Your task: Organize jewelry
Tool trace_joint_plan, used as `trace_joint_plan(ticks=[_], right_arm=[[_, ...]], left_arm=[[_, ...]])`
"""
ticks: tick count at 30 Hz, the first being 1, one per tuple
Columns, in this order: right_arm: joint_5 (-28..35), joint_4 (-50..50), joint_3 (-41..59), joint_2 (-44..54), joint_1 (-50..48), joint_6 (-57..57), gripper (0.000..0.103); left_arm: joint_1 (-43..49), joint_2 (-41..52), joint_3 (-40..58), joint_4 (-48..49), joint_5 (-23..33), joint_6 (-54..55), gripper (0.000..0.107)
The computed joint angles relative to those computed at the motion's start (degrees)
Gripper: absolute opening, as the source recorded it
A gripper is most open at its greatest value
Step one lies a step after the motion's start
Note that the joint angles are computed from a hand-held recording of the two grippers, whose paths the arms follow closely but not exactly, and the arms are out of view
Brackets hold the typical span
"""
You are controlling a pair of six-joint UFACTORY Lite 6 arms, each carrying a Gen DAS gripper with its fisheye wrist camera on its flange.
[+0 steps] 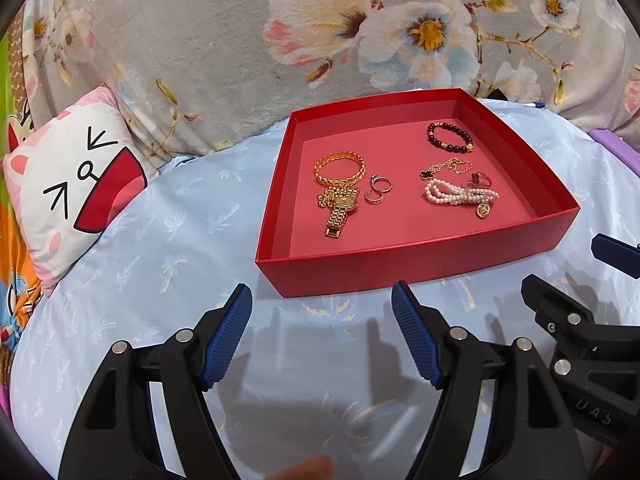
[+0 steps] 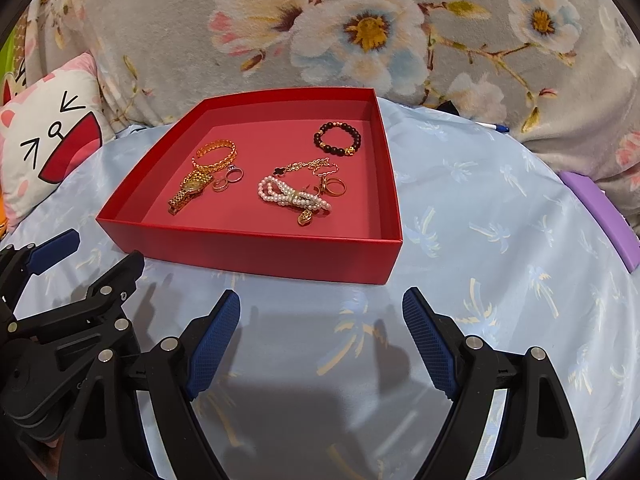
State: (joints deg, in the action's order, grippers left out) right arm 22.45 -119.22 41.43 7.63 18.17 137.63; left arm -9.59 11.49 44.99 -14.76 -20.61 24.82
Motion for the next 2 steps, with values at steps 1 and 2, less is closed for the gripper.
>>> trace_joint_plan(ticks=[1,2], right_arm=[[-0.05,-0.05,0.03,0.05,-0.04,0.02,0.082],[0.18,0.36,0.01,0.11,0.4,-0.03,0.082]], left_arm=[[-0.05,0.02,0.01,-0.32,-0.07,0.29,0.07],[-0.05,0.02,0.01,-0.32,-0.07,0.29,0.07]])
